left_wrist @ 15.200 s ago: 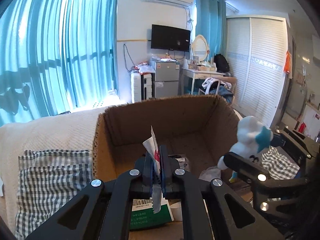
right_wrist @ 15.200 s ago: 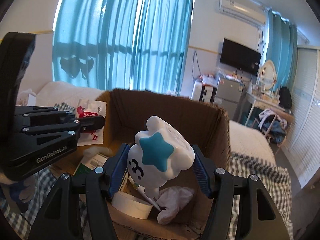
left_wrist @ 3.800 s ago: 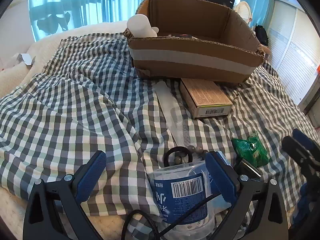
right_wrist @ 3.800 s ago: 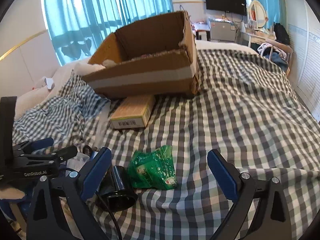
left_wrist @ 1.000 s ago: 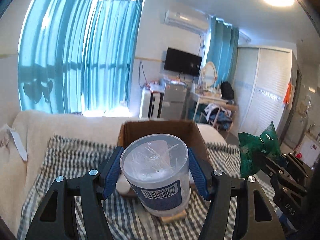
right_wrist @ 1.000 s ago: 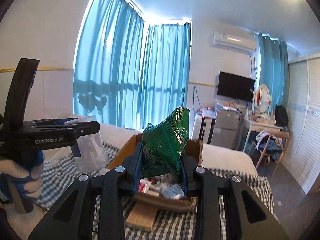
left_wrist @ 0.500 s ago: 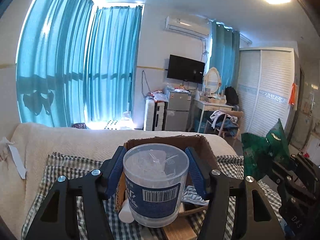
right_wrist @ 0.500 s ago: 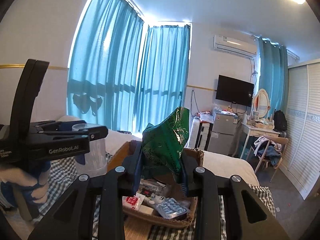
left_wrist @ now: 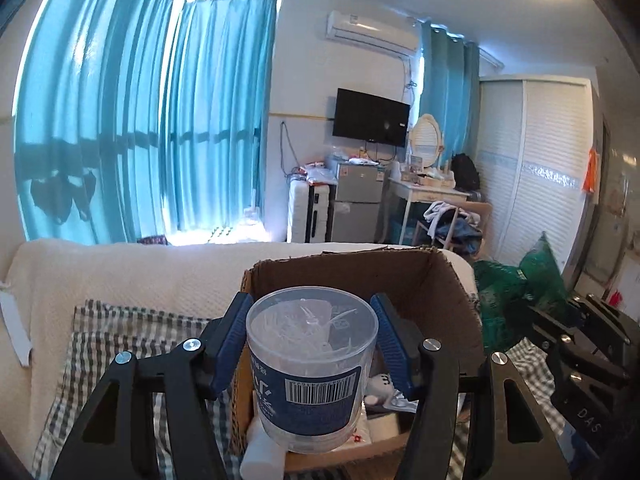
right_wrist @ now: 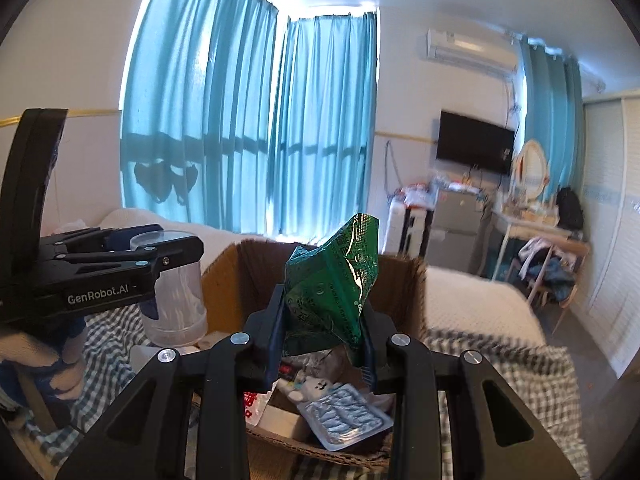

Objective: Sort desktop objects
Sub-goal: 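Open the left gripper to drop the cup while the right drops the green packet into the box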

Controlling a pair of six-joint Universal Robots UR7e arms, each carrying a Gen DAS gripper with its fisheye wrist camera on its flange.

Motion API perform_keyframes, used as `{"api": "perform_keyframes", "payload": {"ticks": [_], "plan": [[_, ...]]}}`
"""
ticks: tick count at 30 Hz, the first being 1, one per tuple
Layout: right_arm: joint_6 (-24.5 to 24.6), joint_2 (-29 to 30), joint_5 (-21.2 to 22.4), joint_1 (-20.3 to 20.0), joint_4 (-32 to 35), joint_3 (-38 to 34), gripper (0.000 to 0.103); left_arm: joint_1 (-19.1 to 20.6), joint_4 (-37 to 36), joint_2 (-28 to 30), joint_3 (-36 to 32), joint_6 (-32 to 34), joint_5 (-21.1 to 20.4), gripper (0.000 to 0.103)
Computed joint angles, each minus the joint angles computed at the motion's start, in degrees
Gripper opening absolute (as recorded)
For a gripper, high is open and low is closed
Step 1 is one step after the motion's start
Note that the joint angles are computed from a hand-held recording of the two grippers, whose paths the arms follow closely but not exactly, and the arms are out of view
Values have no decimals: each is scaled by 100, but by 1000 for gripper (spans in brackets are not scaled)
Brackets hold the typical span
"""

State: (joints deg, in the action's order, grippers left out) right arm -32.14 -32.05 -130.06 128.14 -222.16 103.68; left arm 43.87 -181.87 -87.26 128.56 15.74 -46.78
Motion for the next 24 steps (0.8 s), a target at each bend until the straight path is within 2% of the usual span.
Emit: {"api": "perform_keyframes", "payload": {"ticks": [4,7,10,12,14,16,17,18,21,22,23,24], "plan": [[76,129,-8,-235,231,-124,31,243,-139,248,-51,118,-264,62],[290,167,-77,-401,513,-141,31,494,30,428,-155,95,-504,62],[371,198,-67,-518,604,-121,31,697,-6,638,-231,70,-552,62],[399,217,-51,-572,614,-111,32,844,16,708,-290,4,-729,62],[433,236,-28,-613,630,-109,34,873,75,760,-344,-54,-647,66],[423,270,-72,-615,563,-114,34,837,-91,876,-364,-62,-361,73],[397,282,-75,-610,535,-121,38,836,-183,936,-389,-61,-294,81],[389,291,-101,-590,506,-128,41,820,-273,960,-386,-89,-199,84],[319,291,-108,-517,219,-107,61,785,-373,953,-391,-139,-112,93],[329,262,-71,-491,105,-64,75,746,-530,952,-352,-118,-36,99],[403,200,34,-480,48,9,82,724,-642,957,-334,-87,3,101],[454,163,91,-462,38,36,83,679,-844,959,-288,-19,58,102]]}}
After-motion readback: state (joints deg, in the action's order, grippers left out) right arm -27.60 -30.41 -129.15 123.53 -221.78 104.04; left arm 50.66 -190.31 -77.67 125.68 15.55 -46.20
